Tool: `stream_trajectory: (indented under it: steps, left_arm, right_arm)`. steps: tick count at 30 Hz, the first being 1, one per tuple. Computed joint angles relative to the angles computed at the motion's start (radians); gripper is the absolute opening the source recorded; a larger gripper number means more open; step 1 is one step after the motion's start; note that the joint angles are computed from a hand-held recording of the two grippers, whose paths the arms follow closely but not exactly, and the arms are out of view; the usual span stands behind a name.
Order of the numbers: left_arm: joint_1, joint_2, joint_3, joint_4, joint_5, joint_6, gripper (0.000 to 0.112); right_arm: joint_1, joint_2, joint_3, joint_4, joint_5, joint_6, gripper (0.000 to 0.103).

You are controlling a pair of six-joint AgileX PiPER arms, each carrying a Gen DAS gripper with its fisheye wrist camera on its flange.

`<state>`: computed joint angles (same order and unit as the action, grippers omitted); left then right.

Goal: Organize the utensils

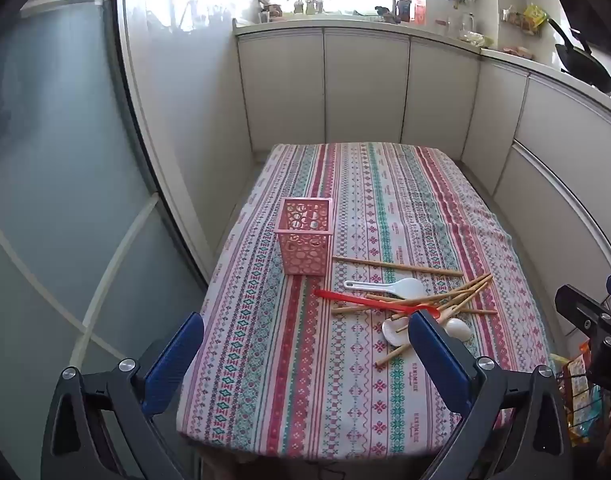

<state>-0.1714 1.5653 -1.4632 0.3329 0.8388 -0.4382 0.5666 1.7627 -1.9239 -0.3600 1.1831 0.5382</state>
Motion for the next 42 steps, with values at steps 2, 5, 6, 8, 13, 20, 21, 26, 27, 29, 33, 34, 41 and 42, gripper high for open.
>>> stream_trajectory:
  steps: [2, 5, 6, 8, 13, 20, 21, 26, 27, 29, 33, 34, 41, 42]
  left_arm:
    - [0.006, -0.003, 0.003, -0.017, -0.007, 0.014, 0.103]
    - [-0.001, 0.001, -0.012, 0.004, -0.003, 0.008, 0.103]
    - [-0.013, -0.001, -0.012, 0.017, 0.000, -0.009, 0.103]
    - [-0.007, -0.001, -0.027, 0.007, 0.012, 0.001, 0.103]
    - [-0.024, -0.005, 0.007, 0.050, -0.015, -0.055, 0.103]
    - [-0.019, 0.001, -0.007, 0.053, -0.013, -0.072, 0.103]
    - [-0.020, 0.002, -0.008, 0.060, -0.014, -0.079, 0.103]
    - [-0.023, 0.010, -0.020, 0.066, -0.008, -0.082, 0.103]
    - [-0.024, 0.012, -0.021, 0.069, -0.007, -0.083, 0.103]
    - [-0.023, 0.010, -0.018, 0.069, -0.009, -0.083, 0.103]
    - [-0.029, 0.005, -0.007, 0.088, -0.016, -0.095, 0.103]
    - [-0.029, 0.004, -0.006, 0.088, -0.016, -0.096, 0.103]
    - [-0.030, 0.000, -0.004, 0.105, -0.020, -0.109, 0.103]
    - [-0.028, 0.000, -0.003, 0.106, -0.022, -0.110, 0.103]
  right_arm:
    - [0.004, -0.003, 0.006, -0.012, -0.005, 0.008, 0.103]
    - [0.008, -0.012, 0.023, -0.023, -0.017, 0.022, 0.103]
    - [0.009, -0.018, 0.032, -0.025, -0.023, 0.026, 0.103]
    - [0.013, -0.030, 0.054, -0.037, -0.038, 0.037, 0.103]
    - [0.003, -0.010, 0.021, -0.027, -0.028, 0.032, 0.103]
    - [0.008, -0.017, 0.043, -0.041, -0.048, 0.036, 0.103]
    - [0.008, -0.019, 0.044, -0.042, -0.049, 0.036, 0.103]
    - [0.005, -0.031, 0.063, -0.046, -0.061, 0.044, 0.103]
    - [0.004, -0.031, 0.065, -0.045, -0.062, 0.045, 0.103]
    - [0.003, -0.030, 0.060, -0.043, -0.059, 0.044, 0.103]
    - [0.005, -0.024, 0.046, -0.042, -0.053, 0.041, 0.103]
    - [0.010, -0.018, 0.037, -0.046, -0.046, 0.045, 0.103]
    - [0.011, -0.026, 0.048, -0.052, -0.054, 0.058, 0.103]
    - [0.011, -0.028, 0.051, -0.053, -0.056, 0.060, 0.103]
